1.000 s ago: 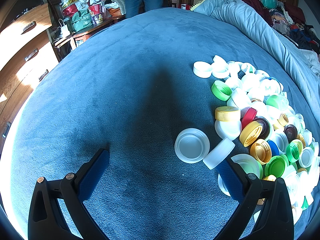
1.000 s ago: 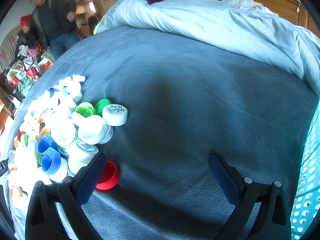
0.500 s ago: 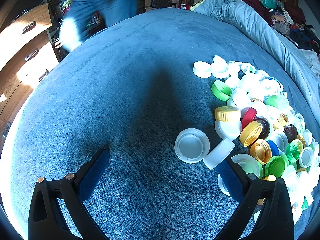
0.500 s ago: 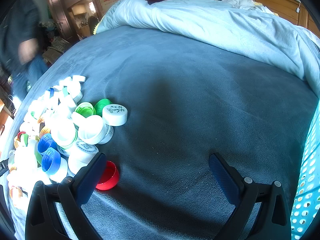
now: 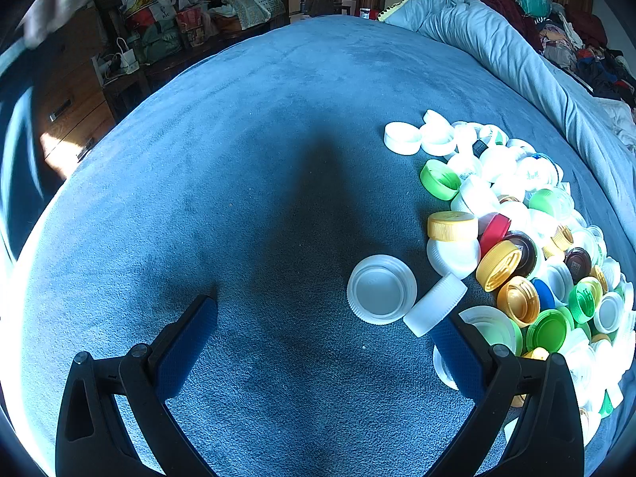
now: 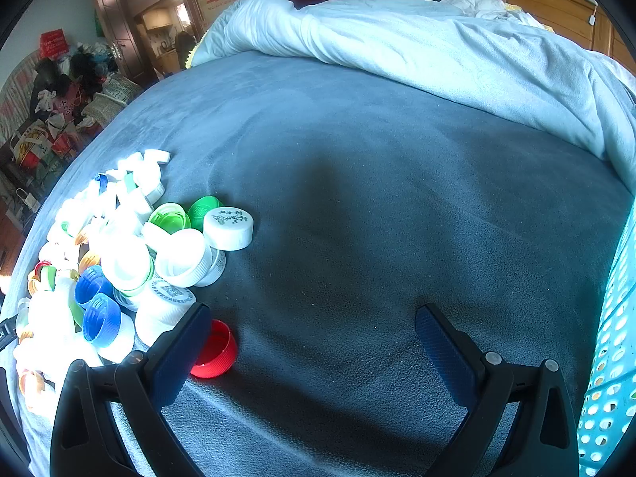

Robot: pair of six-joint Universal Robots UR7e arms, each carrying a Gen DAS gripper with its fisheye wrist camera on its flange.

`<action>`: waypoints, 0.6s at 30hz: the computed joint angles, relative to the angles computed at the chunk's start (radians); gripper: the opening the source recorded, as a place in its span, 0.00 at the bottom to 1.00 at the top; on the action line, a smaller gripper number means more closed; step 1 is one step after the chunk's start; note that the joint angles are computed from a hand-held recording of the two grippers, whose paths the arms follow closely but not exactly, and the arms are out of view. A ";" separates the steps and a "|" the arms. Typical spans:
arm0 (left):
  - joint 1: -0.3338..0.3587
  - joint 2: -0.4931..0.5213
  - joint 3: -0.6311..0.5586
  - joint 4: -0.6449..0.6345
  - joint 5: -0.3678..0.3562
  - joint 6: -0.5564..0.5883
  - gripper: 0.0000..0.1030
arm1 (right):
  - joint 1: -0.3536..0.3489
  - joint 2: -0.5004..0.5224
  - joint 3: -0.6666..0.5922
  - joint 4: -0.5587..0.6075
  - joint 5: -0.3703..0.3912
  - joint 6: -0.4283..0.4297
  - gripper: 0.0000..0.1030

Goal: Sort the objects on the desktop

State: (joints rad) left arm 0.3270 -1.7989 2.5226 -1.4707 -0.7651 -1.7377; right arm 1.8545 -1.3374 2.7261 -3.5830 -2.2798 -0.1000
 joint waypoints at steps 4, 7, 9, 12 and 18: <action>0.000 0.000 0.000 0.000 0.000 0.000 0.99 | -0.001 0.000 0.001 -0.002 0.001 -0.001 1.00; 0.000 0.001 -0.001 0.002 0.000 -0.001 0.99 | -0.002 -0.001 0.001 -0.002 0.001 -0.001 1.00; -0.001 0.000 0.001 -0.001 0.000 -0.001 0.99 | 0.002 0.002 -0.001 0.001 -0.002 0.001 1.00; 0.002 0.002 -0.002 0.001 0.000 0.002 0.99 | 0.002 -0.003 0.002 0.003 -0.004 0.000 1.00; 0.003 0.008 -0.001 -0.007 0.002 0.003 0.99 | 0.003 -0.005 0.000 0.007 -0.005 0.001 1.00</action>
State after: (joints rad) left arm 0.3302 -1.7906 2.5211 -1.4773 -0.7633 -1.7343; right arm 1.8580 -1.3424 2.7266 -3.5765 -2.2845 -0.0989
